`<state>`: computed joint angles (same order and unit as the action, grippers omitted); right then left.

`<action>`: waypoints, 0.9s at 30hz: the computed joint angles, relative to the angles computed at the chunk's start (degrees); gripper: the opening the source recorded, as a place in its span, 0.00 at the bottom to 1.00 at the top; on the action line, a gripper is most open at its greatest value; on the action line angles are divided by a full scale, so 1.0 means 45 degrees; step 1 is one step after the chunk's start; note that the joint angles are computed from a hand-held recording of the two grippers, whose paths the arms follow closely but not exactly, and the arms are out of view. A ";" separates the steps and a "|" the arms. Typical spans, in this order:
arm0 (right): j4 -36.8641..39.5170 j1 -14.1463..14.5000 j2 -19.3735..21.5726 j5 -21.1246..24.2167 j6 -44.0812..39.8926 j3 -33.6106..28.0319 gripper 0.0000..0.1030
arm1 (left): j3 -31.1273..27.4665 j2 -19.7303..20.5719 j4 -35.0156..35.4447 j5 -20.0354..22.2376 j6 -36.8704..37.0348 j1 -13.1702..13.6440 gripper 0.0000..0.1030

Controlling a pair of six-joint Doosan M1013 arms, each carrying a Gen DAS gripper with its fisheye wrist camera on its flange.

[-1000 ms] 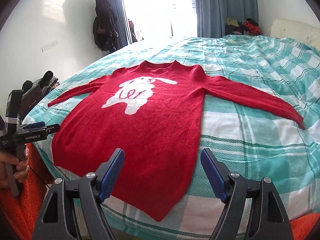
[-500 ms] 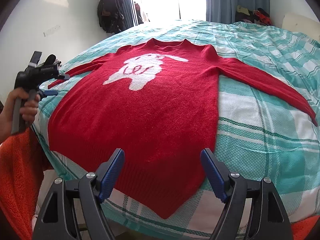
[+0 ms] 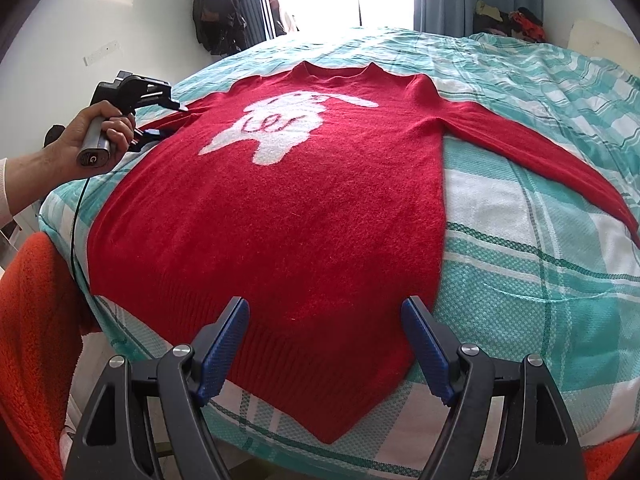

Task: Fold small clothes
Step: 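Pinch the sweater side with the left tool and smooth it outward, then open the left tool and lift it off the sweater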

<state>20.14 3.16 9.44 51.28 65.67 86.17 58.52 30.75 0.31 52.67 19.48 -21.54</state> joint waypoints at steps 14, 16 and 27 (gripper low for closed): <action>0.0700 -0.0184 -0.0201 -0.0489 -0.0331 0.0138 0.76 | 0.0832 -0.1304 0.1692 0.1442 0.0502 -0.0777 0.71; 0.0896 -0.0228 -0.0327 -0.0839 -0.0459 0.0240 0.76 | 0.0982 -0.1533 0.2078 0.1703 0.1025 -0.1117 0.72; 0.1191 -0.0245 -0.0428 -0.1192 -0.0790 0.0320 0.76 | 0.0899 -0.1541 0.4642 0.3221 0.4917 -0.3505 0.75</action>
<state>25.50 2.06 7.52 45.92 62.11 87.61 62.57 23.82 21.20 67.16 41.61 -37.32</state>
